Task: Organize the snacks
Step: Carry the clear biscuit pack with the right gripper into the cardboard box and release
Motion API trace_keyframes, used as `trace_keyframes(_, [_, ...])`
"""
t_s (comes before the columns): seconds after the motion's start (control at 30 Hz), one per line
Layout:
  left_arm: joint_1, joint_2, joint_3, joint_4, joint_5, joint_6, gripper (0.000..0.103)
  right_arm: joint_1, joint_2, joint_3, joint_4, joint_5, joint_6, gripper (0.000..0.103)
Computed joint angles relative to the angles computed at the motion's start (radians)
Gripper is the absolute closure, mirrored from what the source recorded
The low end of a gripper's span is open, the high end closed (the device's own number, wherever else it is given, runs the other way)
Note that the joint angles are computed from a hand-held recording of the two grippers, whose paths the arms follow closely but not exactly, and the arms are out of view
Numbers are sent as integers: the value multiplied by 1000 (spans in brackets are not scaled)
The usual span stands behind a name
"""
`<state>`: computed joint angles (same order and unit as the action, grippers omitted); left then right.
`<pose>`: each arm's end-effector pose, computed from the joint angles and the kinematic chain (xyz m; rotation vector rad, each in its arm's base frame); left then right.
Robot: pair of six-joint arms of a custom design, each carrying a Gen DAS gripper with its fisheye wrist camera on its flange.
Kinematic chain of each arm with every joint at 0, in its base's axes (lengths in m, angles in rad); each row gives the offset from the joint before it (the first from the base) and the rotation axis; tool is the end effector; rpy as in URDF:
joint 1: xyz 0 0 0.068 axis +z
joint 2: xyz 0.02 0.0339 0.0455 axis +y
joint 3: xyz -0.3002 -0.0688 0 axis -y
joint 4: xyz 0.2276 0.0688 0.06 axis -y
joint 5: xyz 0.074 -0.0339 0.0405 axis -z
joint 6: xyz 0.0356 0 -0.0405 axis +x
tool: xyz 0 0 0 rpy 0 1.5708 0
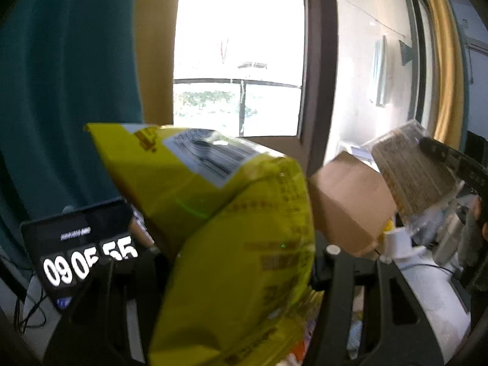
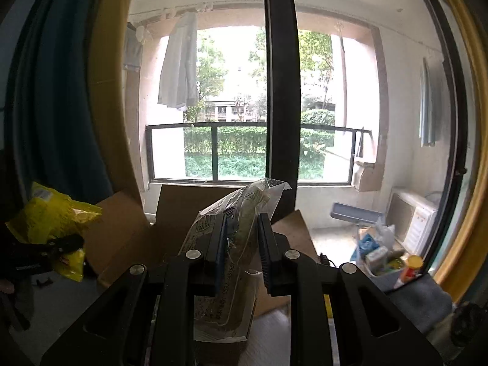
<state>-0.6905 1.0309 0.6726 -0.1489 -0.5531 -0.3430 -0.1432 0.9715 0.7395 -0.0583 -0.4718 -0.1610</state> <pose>0.1592 -0.1073 0.2967 0.0166 1.9979 -0.0865 0.1876 -0.0107 0.3372 -0.3394 1.8028 0.2252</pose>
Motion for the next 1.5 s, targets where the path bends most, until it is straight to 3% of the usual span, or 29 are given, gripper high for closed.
trace_keyframes(0.13, [146,151,54,89,144,44,41,85,112,43,46,70,36,81])
trace_keyframes(0.23, [213,261,102,120,167,91,25,164,186,60,91,153,45,81])
trace_keyframes(0.3, [218,311,128,122,148,77,8,207,236,69,125,207,49,81])
trace_keyframes(0.4, [222,339,160,110,187,76,5,271,331,89,172,285,32,80])
trace_keyframes(0.53, [218,302,158,102,203,65,5,301,434,129,149,299,7,46])
trace_keyframes(0.57, [212,288,155,94,198,61,5,296,432,124,147,284,10,44])
trace_keyframes(0.67, [188,249,134,84,166,55,5,288,393,92,141,260,2,43])
trace_keyframes(0.8, [97,156,95,42,51,51,5,265,323,59,98,234,-1,43])
trace_keyframes(0.87, [96,133,81,45,52,44,5,268,300,46,90,232,6,43])
trace_keyframes(1.13, [-70,-37,71,-126,-33,-33,5,209,90,-1,-51,166,-27,43])
trace_keyframes(1.23, [-184,-78,55,-194,-140,-72,5,161,12,-10,-120,111,-45,43])
trace_keyframes(1.4, [-333,-158,13,-327,-249,-216,5,90,-113,-37,-221,41,-100,43])
trace_keyframes(1.5, [-541,-175,12,-547,-430,-474,5,31,-166,-52,-276,-14,-136,43])
